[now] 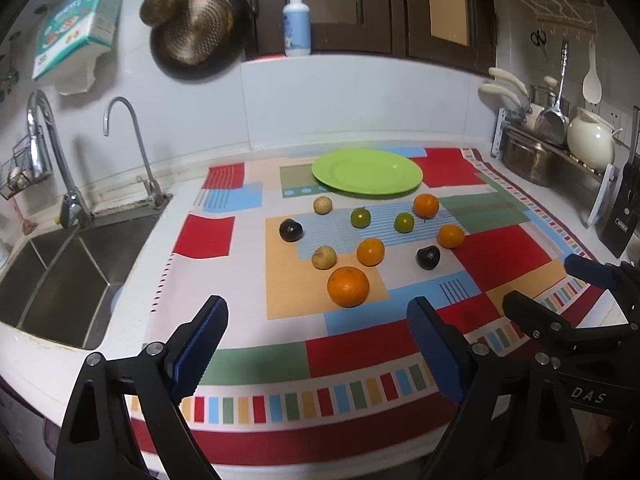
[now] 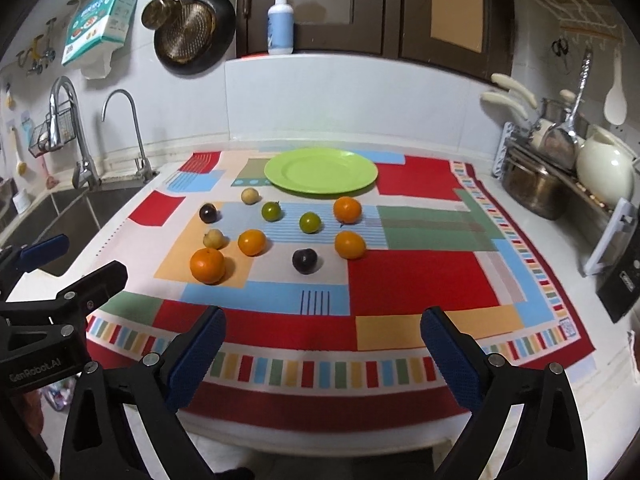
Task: Organize fruits
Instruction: 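Grasp the large orange with the left tool while the right tool grasps the dark plum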
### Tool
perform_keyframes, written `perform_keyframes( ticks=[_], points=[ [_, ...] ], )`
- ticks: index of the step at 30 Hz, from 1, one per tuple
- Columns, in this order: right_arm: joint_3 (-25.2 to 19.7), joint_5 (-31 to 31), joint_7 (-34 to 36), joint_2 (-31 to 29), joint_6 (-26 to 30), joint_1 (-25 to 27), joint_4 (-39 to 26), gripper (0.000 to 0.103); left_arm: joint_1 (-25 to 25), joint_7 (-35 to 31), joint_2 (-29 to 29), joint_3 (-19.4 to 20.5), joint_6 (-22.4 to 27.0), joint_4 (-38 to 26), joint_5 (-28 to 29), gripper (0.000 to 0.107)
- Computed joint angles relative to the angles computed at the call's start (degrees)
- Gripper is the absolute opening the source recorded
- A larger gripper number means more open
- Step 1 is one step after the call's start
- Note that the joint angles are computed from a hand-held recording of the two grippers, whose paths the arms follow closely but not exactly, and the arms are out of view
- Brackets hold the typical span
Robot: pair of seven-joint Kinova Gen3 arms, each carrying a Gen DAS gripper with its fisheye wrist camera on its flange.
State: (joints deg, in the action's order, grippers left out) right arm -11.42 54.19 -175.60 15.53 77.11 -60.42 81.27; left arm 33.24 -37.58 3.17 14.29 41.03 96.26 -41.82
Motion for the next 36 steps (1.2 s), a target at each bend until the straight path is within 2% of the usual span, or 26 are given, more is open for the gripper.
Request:
perform_keyframes(
  ticks=[7,16,26,34,36],
  points=[
    [1.48,-3.46,4.92,2.05,-4.33,3.32,-1.64,0.086,-0.92,-8.14,4.09,-1.77,-2.13,-2.79,5.51,0.082],
    [3.94,-8.44,9.86,4.62,-10.52,6.73,-3.10,0.074,-1.08,-18.98,8.96,-4.52,-2.00,-6.87,13.90,0.072],
    [6.85,-12.28,13.28,7.50,-14.08,8.70,-5.57,0.063,-1.95,-27.13,12.62,-6.05,-2.18,-9.82,21.23,0.059],
    [8.22,-15.07,15.50,8.79,-15.94,10.19,-6.89,0.052,-1.99,-32.01,14.27,-6.57,-2.13,-11.66,24.88,0.055],
    [8.49,-15.64,16.05,9.17,-16.20,10.49,-7.33,0.050,-2.34,-33.16,14.70,-6.58,-1.86,-12.26,25.86,0.052]
  ],
)
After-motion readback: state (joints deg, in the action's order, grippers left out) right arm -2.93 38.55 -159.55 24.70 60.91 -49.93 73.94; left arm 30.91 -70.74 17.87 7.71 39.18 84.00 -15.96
